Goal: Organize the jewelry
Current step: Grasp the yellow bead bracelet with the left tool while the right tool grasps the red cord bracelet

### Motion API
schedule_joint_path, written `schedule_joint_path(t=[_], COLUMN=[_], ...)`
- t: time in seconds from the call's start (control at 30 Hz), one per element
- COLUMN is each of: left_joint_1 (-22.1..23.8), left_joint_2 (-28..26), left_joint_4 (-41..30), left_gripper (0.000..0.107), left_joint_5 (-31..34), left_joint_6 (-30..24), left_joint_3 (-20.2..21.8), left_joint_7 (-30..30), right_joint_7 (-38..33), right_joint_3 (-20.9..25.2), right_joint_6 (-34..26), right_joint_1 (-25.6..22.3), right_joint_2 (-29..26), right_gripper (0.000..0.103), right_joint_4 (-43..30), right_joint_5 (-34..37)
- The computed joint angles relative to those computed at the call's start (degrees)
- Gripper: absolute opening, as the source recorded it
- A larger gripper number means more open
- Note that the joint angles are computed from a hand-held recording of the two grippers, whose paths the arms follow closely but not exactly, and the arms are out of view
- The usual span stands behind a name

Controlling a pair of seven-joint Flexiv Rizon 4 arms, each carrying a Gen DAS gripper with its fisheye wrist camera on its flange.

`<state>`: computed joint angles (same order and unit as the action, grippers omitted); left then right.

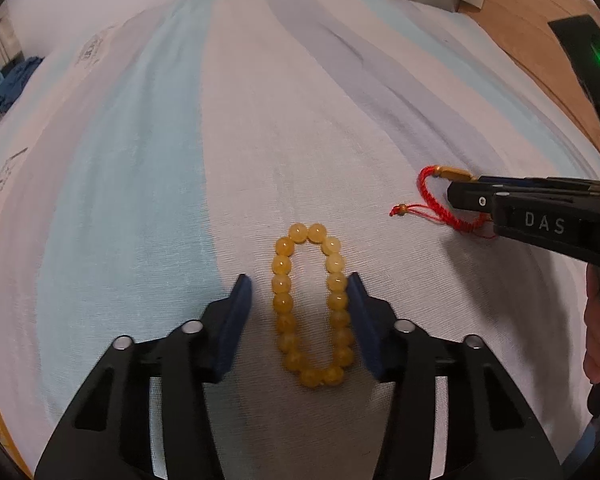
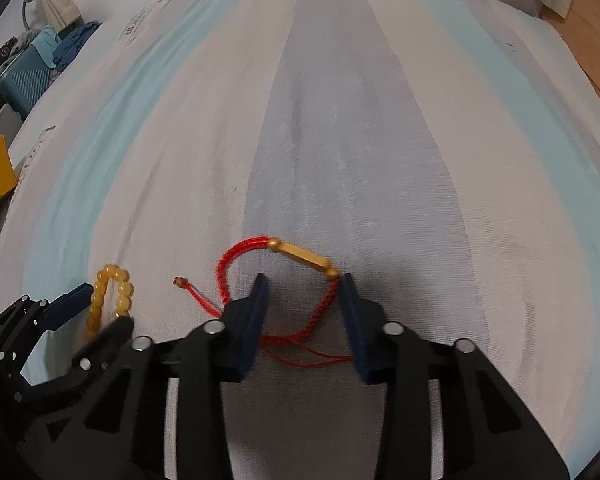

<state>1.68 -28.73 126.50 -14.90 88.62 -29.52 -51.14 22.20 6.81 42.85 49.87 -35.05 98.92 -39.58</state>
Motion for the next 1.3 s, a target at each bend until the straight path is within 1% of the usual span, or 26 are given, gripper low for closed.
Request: schedule_joint_path(t=[0.03, 0.13, 0.2, 0.27, 0.3, 0.37, 0.53, 0.63, 0.8, 0.9, 1.0, 1.03, 1.07, 1.1, 1.13, 1.17, 1.23, 1.3], left_joint_1=[0.26, 0.94, 1.31, 1.64, 1.72, 2.04, 0.99, 1.65, 1.12, 1.18, 0.71, 0.26, 0.25, 0.03, -0.2, -0.68, -1.69, -2.52], left_joint_2=[0.09, 0.52, 0.89, 1.11, 1.27, 1.69, 2.75, 3.48, 5.13, 6.04, 6.74, 6.59, 6.74, 6.81, 6.89, 6.82, 6.89, 6.7], left_joint_4=[0.0, -0.24, -0.44, -0.46, -0.48, -0.25, 0.21, 0.91, 1.96, 2.58, 3.04, 2.61, 2.74, 2.78, 2.89, 2.66, 2.46, 2.22], left_gripper=[0.036, 0.024, 0.018, 0.018, 0.01, 0.009, 0.009, 0.009, 0.009, 0.009, 0.009, 0.009, 0.009, 0.009, 0.009, 0.009, 0.009, 0.009], left_joint_5=[-0.17, -0.87, -1.69, -2.71, -3.2, -4.41, -6.68, -9.13, -12.2, -14.31, -16.27, -16.58, -17.35, -17.91, -18.38, -18.55, -18.99, -19.47], left_joint_6=[-0.22, -1.75, -2.84, -3.31, -3.56, -4.09, -4.52, -5.22, -5.14, -5.16, -5.1, -5.19, -5.16, -5.14, -5.01, -5.22, -5.52, -5.67], left_joint_3=[-0.22, -0.83, -1.2, -1.58, -1.65, -2.12, -1.33, -2.27, -2.25, -2.54, -2.34, -1.81, -1.92, -1.77, -1.6, -1.05, -0.07, 0.77], left_joint_7=[-0.06, 0.24, 1.0, 2.06, 2.56, 3.71, 5.36, 6.59, 8.9, 10.38, 11.86, 12.26, 12.73, 13.15, 13.6, 13.83, 14.08, 14.36], right_joint_7=[0.01, 0.24, 0.58, 0.95, 1.25, 1.57, 2.01, 2.25, 2.92, 3.65, 3.18, 2.97, 3.08, 2.93, 2.97, 2.79, 2.0, 1.3], right_joint_3=[0.05, 0.08, 0.01, 0.08, 0.04, 0.12, 0.37, 0.52, 0.63, 0.65, 1.25, 1.25, 0.98, 1.04, 0.99, 0.96, 0.83, 0.7], right_joint_6=[0.26, 0.37, 0.23, -0.13, -0.3, -0.5, -1.44, -1.55, -1.92, -1.72, -0.8, -0.93, -2.45, -2.58, -1.59, -1.35, -1.05, -0.59], right_joint_1=[-0.04, 0.06, 0.2, 0.35, 0.43, 0.47, 0.57, 0.43, 0.41, 0.36, -0.34, -0.4, -0.05, -0.16, -0.56, -0.75, -1.07, -1.34], right_joint_2=[0.09, 0.4, 0.74, 1.09, 1.32, 1.47, 2.04, 2.3, 2.87, 3.44, 3.39, 3.27, 3.18, 3.01, 2.73, 2.43, 1.6, 0.93], right_gripper=[0.022, 0.015, 0.014, 0.014, 0.014, 0.014, 0.013, 0.012, 0.008, 0.006, 0.006, 0.007, 0.011, 0.018, 0.022, 0.031, 0.035, 0.043], right_joint_4=[0.15, 0.39, 0.75, 0.89, 1.03, 0.94, 0.82, 0.9, 1.18, 1.57, 1.55, 1.38, 0.94, 0.78, 0.85, 0.68, 0.14, -0.22], right_joint_5=[-0.06, -0.26, -0.61, -0.8, -1.06, -1.32, -1.9, -2.03, -2.6, -3.14, -2.47, -2.22, -2.13, -1.9, -1.78, -1.52, -1.05, -0.46])
